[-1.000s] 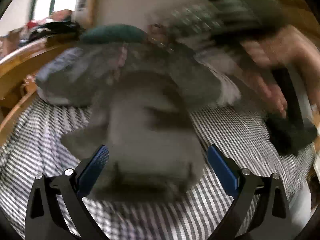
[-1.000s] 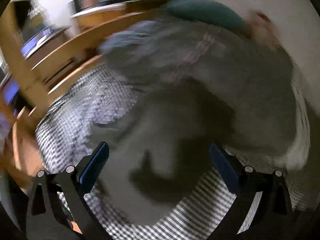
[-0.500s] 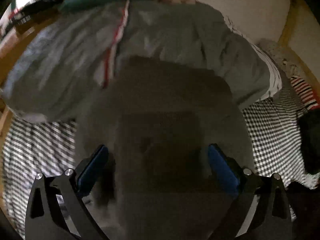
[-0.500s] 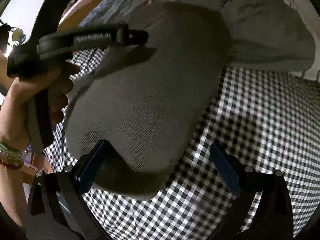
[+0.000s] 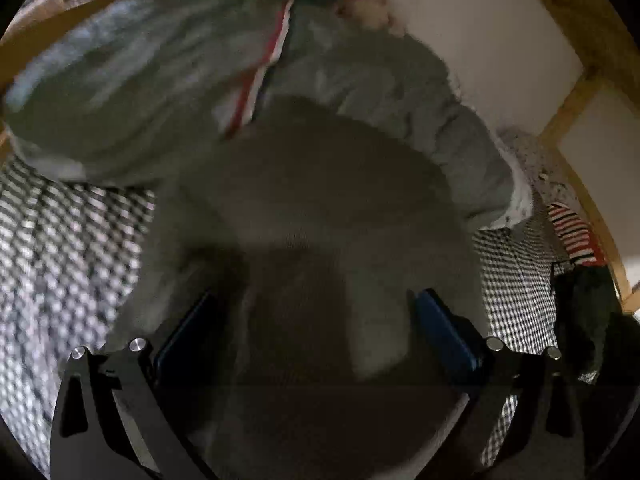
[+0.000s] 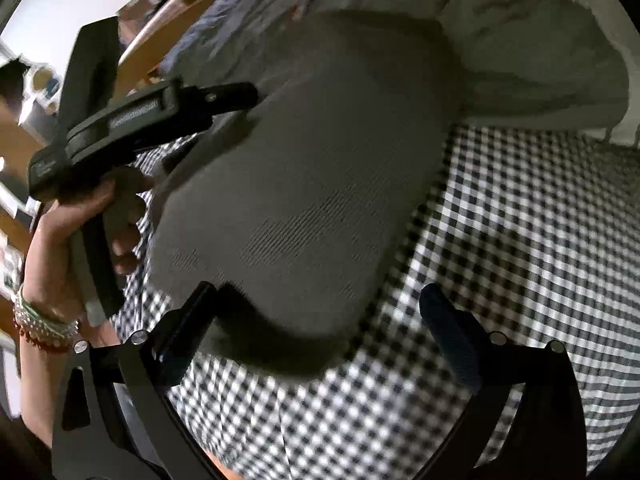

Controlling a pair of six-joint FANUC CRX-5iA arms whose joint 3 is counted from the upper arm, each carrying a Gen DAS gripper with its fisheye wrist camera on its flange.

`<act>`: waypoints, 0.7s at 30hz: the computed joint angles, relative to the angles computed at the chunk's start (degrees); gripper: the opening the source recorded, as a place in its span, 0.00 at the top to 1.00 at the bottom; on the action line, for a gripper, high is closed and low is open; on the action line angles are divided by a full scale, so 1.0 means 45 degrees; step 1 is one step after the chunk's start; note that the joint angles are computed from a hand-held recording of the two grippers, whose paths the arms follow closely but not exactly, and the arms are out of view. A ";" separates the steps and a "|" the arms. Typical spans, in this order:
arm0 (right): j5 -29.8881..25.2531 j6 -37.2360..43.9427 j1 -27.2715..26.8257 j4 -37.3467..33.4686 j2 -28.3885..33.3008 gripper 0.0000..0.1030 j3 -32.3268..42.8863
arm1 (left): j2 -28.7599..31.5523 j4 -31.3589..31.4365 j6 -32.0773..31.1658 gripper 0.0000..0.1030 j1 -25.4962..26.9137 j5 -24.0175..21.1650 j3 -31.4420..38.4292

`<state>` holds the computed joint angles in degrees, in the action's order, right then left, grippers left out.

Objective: Fold large clothes
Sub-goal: 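Lay the folded bundle on the sheet and open both tools, then grasp the grey hoodie bundle with the left tool while the right tool grasps its other end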

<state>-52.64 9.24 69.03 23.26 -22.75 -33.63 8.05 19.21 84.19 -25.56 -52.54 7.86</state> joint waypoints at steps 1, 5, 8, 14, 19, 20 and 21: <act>-0.0297 0.0286 0.0209 -0.0229 0.0078 0.03 0.0160 | -0.0348 0.0031 -0.0136 0.04 0.0030 0.0023 -0.0355; -0.0910 0.1504 0.0309 -0.1359 0.1431 0.04 0.0850 | -0.0692 0.0151 -0.0166 0.04 0.0300 -0.0201 -0.1151; -0.1071 0.1657 0.0138 -0.1637 0.2851 0.04 0.1107 | -0.0834 0.2435 -0.0939 0.04 0.0769 0.0635 -0.2634; 0.0666 -0.1283 0.0614 0.0117 0.1688 0.04 -0.0696 | -0.1026 0.3282 -0.1682 0.04 0.0707 0.1647 -0.3640; -0.0856 -0.3667 0.2125 0.4036 0.1267 0.03 -0.1793 | -0.1899 0.1650 -0.0101 0.04 0.0447 0.1735 -0.3831; -0.1161 -0.3881 0.2386 0.4806 0.1558 0.03 -0.1901 | -0.2092 0.1316 0.0156 0.04 0.0415 0.1790 -0.3905; -0.1111 -0.4611 0.2564 0.5986 0.1672 0.03 -0.2265 | -0.2246 0.1250 0.0221 0.04 0.0421 0.1904 -0.4063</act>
<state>-57.64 -11.51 80.57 50.20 -15.22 -43.82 -2.06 24.84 85.18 -23.67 -43.97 -10.43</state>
